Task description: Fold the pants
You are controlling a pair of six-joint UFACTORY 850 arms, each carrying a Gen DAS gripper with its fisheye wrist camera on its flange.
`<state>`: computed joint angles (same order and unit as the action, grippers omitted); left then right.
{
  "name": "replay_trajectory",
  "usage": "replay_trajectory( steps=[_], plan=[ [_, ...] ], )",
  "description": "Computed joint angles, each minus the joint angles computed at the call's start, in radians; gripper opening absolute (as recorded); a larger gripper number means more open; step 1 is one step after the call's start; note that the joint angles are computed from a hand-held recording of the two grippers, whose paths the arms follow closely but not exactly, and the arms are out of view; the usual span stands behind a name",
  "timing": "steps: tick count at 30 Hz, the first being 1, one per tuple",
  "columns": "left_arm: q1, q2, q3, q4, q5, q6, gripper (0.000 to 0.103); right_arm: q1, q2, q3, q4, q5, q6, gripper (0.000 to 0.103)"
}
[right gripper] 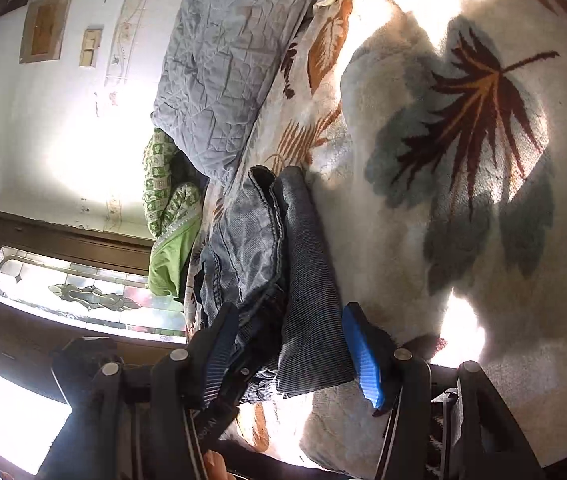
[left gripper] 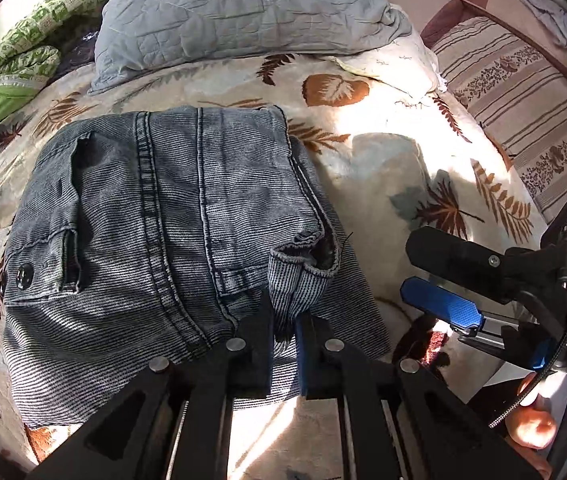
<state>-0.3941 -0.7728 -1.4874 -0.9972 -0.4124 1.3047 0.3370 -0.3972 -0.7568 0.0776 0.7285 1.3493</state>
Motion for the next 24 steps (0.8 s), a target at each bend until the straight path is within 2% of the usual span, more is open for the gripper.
replay_trajectory(
  steps=[1,3,4,6,9,12,15,17,21,24],
  plan=[
    [0.005,-0.002,-0.003,-0.016,-0.026,0.019,0.022,0.001,0.000,-0.002,0.015,-0.005,-0.008,0.058],
    [0.019,-0.016,-0.031,0.006,-0.128,0.011,0.040,0.005,0.002,0.001,0.051,-0.013,-0.026,0.059],
    [0.025,-0.016,-0.029,-0.011,-0.157,0.039,0.044,0.006,0.002,0.001,0.067,-0.019,-0.034,0.059],
    [0.035,-0.006,-0.022,-0.019,-0.178,0.063,0.044,0.009,0.003,-0.003,0.094,-0.029,-0.060,0.059],
    [0.077,0.019,-0.004,-0.102,-0.251,0.120,0.044,0.028,0.013,-0.021,0.193,-0.065,-0.187,0.059],
    [0.134,0.045,0.022,-0.214,-0.252,0.185,0.050,0.055,0.026,-0.037,0.309,-0.075,-0.342,0.059],
    [0.191,0.069,0.030,-0.307,-0.208,0.199,0.056,0.068,0.026,-0.060,0.281,-0.055,-0.367,0.059],
    [0.215,0.047,-0.006,-0.308,-0.174,0.132,0.060,0.074,0.014,-0.095,0.238,-0.070,-0.374,0.059],
    [0.247,0.011,-0.055,-0.244,-0.120,0.018,0.060,0.082,-0.020,-0.169,0.212,-0.142,-0.416,0.059],
    [0.246,-0.017,-0.082,-0.179,-0.112,-0.042,0.060,0.089,-0.041,-0.218,0.344,-0.247,-0.566,0.059]
  ],
)
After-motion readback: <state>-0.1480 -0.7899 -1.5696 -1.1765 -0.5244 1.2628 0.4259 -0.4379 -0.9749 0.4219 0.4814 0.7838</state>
